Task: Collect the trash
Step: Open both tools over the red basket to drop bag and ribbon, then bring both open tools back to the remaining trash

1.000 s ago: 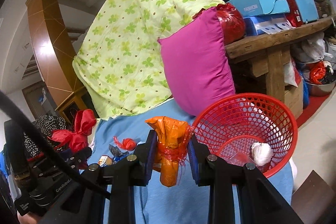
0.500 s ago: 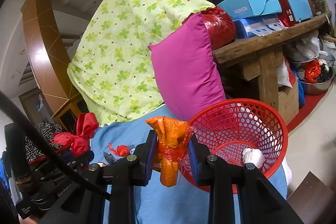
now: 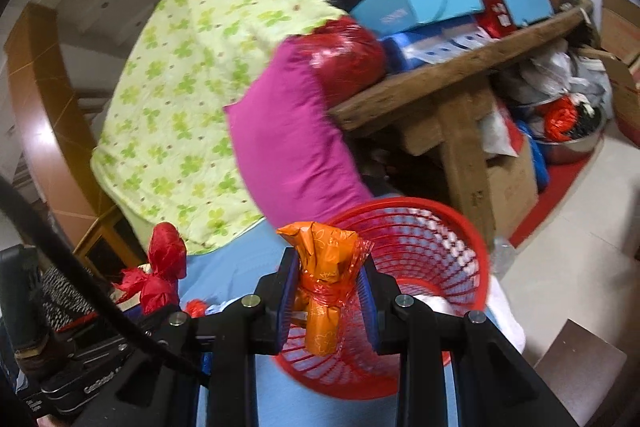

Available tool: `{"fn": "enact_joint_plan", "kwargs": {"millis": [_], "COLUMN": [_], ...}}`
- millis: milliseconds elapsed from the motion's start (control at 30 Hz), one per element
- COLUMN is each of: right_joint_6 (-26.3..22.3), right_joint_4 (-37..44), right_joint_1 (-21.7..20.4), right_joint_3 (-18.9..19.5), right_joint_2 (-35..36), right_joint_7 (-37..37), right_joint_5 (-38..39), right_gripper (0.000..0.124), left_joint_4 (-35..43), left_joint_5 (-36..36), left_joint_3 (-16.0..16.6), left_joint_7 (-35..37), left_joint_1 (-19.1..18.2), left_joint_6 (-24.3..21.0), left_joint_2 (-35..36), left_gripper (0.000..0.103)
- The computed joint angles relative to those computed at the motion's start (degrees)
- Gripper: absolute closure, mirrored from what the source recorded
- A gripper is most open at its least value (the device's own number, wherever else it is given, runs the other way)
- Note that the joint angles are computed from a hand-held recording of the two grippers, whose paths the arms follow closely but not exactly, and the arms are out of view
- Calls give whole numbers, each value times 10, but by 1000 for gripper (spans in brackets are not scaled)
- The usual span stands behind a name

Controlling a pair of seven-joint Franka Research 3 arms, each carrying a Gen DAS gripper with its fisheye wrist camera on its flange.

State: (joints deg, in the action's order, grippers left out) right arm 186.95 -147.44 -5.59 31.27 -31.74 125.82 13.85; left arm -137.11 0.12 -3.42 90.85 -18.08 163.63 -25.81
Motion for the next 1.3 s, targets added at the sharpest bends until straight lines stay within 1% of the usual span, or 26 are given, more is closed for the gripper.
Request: {"fn": "enact_joint_plan", "kwargs": {"millis": [33,100,133,200,233,267,300,333,367,433,467,533,600,667,700,800,833,933,967,1000,1100,1200,1300], "right_joint_6": [-1,-1,-3,-3,0,3,7,11,21,48,58,61,71,74,76,85,85,84,83,82,75,62,44], "right_joint_4": [0,-1,-1,-1,-1,0,-1,-1,-3,-12,-15,-18,-20,-20,-19,-14,-10,6,14,19,42,69,96], "right_joint_1": [0,6,13,21,33,51,71,87,97,115,101,52,35,8,6,13,13,29,42,47,52,61,80], "right_joint_3": [-4,-19,-30,-42,-55,-72,-91,-106,-114,-125,-108,-56,-33,-1,5,13,21,26,24,26,45,61,61], "right_joint_2": [4,14,21,31,40,49,57,65,68,72,68,52,42,26,22,18,17,25,32,36,55,86,122], "right_joint_7": [1,3,2,2,1,-4,-8,-11,-11,-13,-21,-32,-46,-59,-65,-83,-90,-110,-118,-125,-142,-152,-159], "right_joint_5": [2,5,7,10,13,15,19,25,33,47,58,77,89,103,107,114,117,116,112,111,107,99,83], "right_gripper": [93,93,91,91,90,88,81,74,61,61,61,61,61,61,61,61,61,62,62,61,62,62,62], "left_joint_4": [12,29,35,54,64,70,76,79,81,82,78,65,41,10,-7,-60,-86,-149,-175,-188,-236,-264,-271], "left_joint_5": [-17,-44,-56,-71,-81,-85,-86,-94,-113,-142,-139,-148,-156,-144,-136,-101,-87,-49,-35,-24,15,49,69], "left_joint_3": [15,27,29,24,22,15,7,5,8,12,5,5,11,10,11,14,15,26,32,38,50,65,84], "left_joint_7": [18,48,62,79,92,96,96,101,116,138,132,134,129,110,100,66,53,22,12,5,-15,-27,-33], "left_joint_1": [-22,-46,-51,-53,-55,-50,-43,-41,-46,-48,-37,-30,-21,-3,5,34,47,79,98,107,160,217,257], "left_joint_6": [-4,-6,-7,-10,-12,-11,-9,-6,-4,-5,-4,-2,-3,-3,-1,-2,-2,-7,-17,-22,-37,-44,-41], "left_joint_2": [14,36,43,66,79,87,95,101,104,106,104,94,72,45,30,-19,-43,-106,-133,-148,-205,-241,-247], "left_gripper": [64,63,62,58,54,48,46,45,44,42,42,42,42,42,42,41,40,39,39,39,39,39,39]}}
